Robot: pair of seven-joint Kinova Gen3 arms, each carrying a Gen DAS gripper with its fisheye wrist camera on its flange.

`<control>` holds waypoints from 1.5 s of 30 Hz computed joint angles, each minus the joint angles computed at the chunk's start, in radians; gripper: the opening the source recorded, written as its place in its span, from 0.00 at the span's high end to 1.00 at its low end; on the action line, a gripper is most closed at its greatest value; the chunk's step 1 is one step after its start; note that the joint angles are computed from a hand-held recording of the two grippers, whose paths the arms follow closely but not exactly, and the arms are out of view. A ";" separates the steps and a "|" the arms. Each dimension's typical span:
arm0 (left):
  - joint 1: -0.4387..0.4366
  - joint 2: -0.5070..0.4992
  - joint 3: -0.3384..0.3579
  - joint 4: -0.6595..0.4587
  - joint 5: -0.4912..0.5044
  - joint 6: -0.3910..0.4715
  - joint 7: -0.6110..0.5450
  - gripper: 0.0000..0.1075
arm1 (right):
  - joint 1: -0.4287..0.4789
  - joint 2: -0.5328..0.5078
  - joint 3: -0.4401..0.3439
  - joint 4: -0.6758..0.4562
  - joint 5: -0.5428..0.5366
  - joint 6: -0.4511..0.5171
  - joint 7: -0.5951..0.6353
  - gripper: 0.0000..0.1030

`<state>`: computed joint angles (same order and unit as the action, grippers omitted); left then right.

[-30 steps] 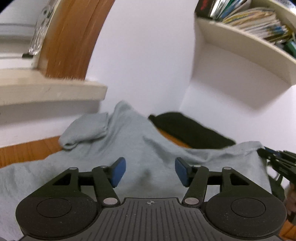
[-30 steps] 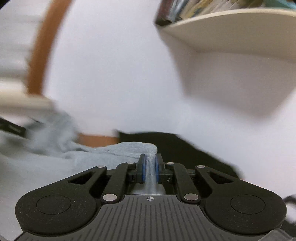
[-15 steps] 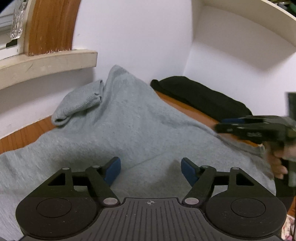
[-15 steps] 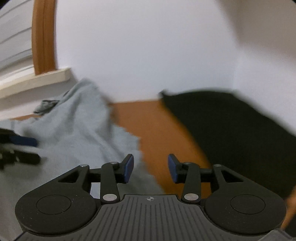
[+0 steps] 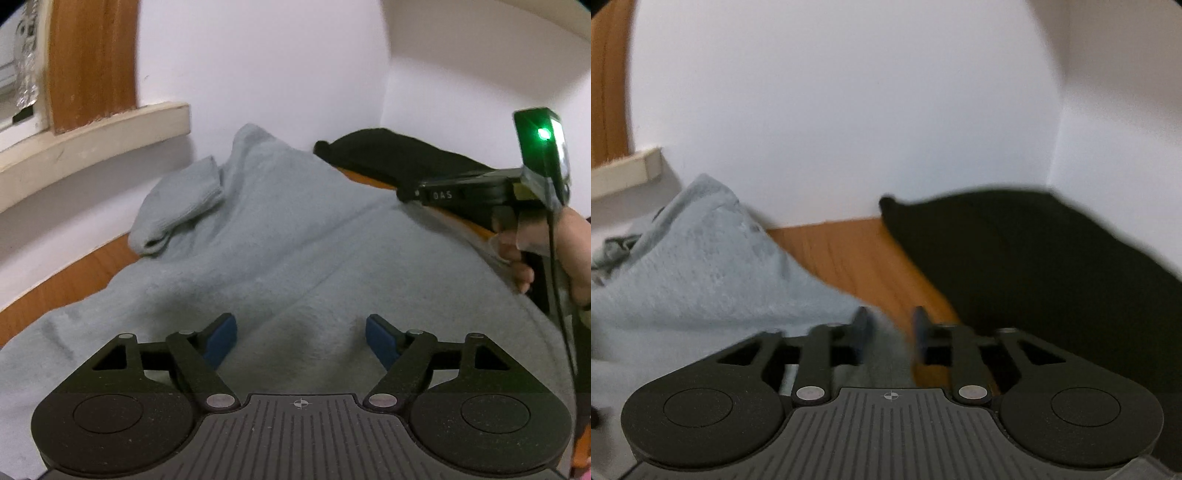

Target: Fold clothes

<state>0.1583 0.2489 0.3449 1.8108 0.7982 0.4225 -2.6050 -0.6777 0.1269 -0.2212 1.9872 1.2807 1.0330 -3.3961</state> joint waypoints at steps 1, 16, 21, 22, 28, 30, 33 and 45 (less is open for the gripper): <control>0.008 -0.008 -0.021 -0.011 -0.018 0.023 0.031 0.25 | -0.025 0.005 0.001 0.001 0.026 0.024 -0.012 0.44; -0.157 -0.318 -0.357 0.064 -0.014 0.196 0.032 0.19 | 0.042 -0.037 -0.008 0.003 -0.068 -0.347 0.251 0.25; -0.232 -0.378 -0.478 0.094 0.007 0.263 0.010 0.19 | 0.053 -0.050 0.007 0.015 -0.111 -0.380 0.250 0.21; -0.245 -0.389 -0.498 0.100 0.010 0.272 -0.001 0.19 | 0.050 -0.050 0.005 0.018 -0.106 -0.375 0.243 0.21; -0.307 -0.430 -0.598 0.161 0.013 0.319 -0.084 0.17 | 0.032 -0.038 -0.002 0.009 -0.095 -0.327 0.239 0.18; -0.329 -0.423 -0.623 0.186 0.028 0.336 -0.118 0.17 | 0.033 -0.040 -0.001 0.010 -0.098 -0.329 0.240 0.18; -0.357 -0.400 -0.614 0.211 0.036 0.333 -0.146 0.23 | 0.038 -0.044 0.002 0.012 -0.104 -0.341 0.240 0.18; -0.413 -0.307 -0.534 0.242 0.130 0.268 -0.237 0.30 | 0.040 -0.041 0.003 0.012 -0.104 -0.349 0.225 0.18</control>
